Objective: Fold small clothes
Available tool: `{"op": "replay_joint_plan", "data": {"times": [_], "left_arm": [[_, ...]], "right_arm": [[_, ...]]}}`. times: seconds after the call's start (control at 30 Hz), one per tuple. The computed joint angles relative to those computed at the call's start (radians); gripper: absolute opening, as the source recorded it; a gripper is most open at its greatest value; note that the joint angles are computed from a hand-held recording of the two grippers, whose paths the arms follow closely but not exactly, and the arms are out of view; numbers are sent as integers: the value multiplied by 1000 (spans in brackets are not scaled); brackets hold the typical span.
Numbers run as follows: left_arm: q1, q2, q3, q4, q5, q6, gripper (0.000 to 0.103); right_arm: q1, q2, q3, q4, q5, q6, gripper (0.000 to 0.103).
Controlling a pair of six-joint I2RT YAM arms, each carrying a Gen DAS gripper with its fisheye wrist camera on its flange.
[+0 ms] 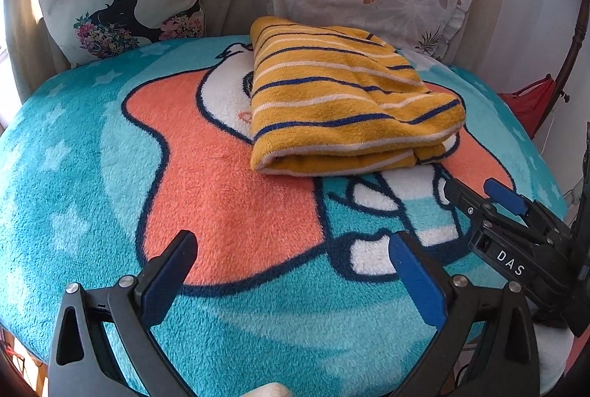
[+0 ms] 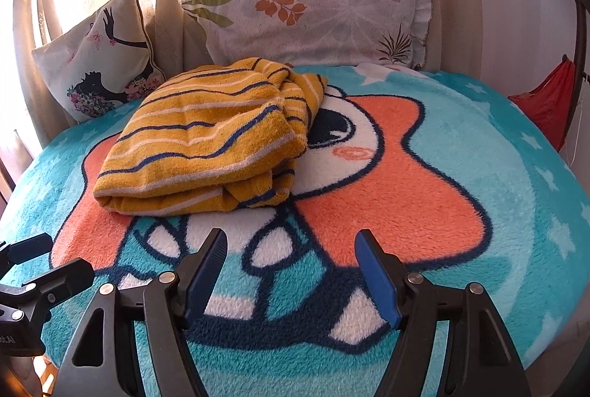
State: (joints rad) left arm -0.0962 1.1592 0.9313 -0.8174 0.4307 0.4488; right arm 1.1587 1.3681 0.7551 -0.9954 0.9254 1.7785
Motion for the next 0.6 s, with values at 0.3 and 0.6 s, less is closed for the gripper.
{"op": "replay_joint_plan", "data": {"times": [0.3, 0.6], "left_arm": [[20, 24, 3, 2, 10, 8, 103], [33, 43, 2, 7, 13, 8, 103]], "right_arm": [[-21, 26, 16, 32, -18, -48, 76], [-29, 35, 16, 45, -29, -52, 77]]}}
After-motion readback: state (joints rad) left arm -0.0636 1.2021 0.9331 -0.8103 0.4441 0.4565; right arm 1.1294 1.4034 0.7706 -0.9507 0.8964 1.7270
